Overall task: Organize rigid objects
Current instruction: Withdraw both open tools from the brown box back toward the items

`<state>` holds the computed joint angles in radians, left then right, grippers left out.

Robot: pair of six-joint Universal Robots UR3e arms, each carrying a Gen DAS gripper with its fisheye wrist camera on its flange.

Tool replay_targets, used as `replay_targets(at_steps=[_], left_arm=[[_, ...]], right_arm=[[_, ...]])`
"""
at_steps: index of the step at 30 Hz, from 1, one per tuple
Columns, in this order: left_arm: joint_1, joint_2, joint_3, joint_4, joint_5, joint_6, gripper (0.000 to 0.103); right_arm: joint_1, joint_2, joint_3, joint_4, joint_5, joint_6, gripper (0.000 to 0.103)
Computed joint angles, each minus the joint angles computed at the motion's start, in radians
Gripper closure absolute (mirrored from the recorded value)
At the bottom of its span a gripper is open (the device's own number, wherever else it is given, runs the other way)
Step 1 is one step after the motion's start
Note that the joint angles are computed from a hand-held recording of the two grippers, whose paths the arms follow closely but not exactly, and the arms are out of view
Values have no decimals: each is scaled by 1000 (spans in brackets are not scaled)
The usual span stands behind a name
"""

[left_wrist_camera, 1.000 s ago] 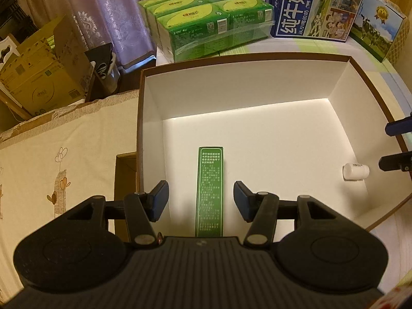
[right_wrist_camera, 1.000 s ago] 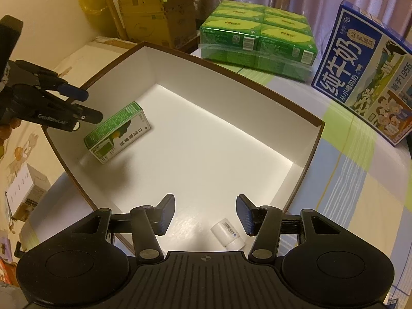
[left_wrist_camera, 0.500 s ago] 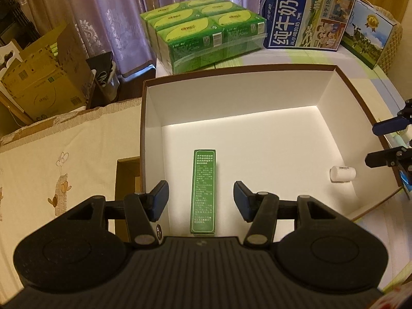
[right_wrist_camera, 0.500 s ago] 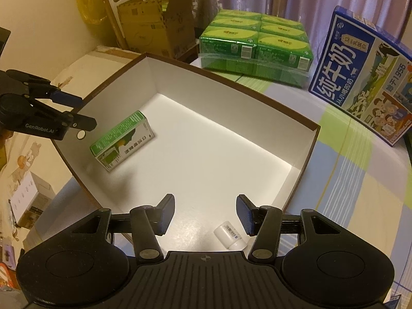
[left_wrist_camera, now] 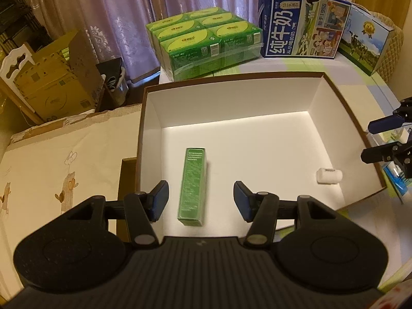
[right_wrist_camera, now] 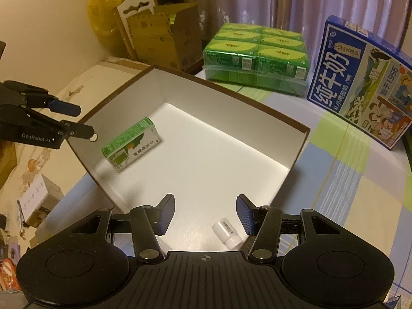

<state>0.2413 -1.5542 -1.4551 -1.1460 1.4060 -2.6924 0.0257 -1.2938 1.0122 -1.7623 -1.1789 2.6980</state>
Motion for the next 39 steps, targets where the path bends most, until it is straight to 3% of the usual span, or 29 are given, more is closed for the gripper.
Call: replay_targets(at_steps=[12, 18, 22, 32, 39], left_arm=[[-198, 147, -79, -13, 65, -186, 51], [-358, 154, -94, 11, 120, -308, 51], [-451, 138, -105, 38, 134, -396, 51], [-677, 33, -102, 118, 180, -572, 51], [-795, -80, -44, 137, 229, -666, 51]], right_arm=[[-278, -313, 267, 111, 205, -213, 53], [-526, -501, 342, 321, 306, -421, 53], [-732, -593, 332, 550, 353, -609, 53], [-1175, -691, 267, 1014, 346, -995, 53], [-1369, -696, 257, 1161, 297, -1126, 53]])
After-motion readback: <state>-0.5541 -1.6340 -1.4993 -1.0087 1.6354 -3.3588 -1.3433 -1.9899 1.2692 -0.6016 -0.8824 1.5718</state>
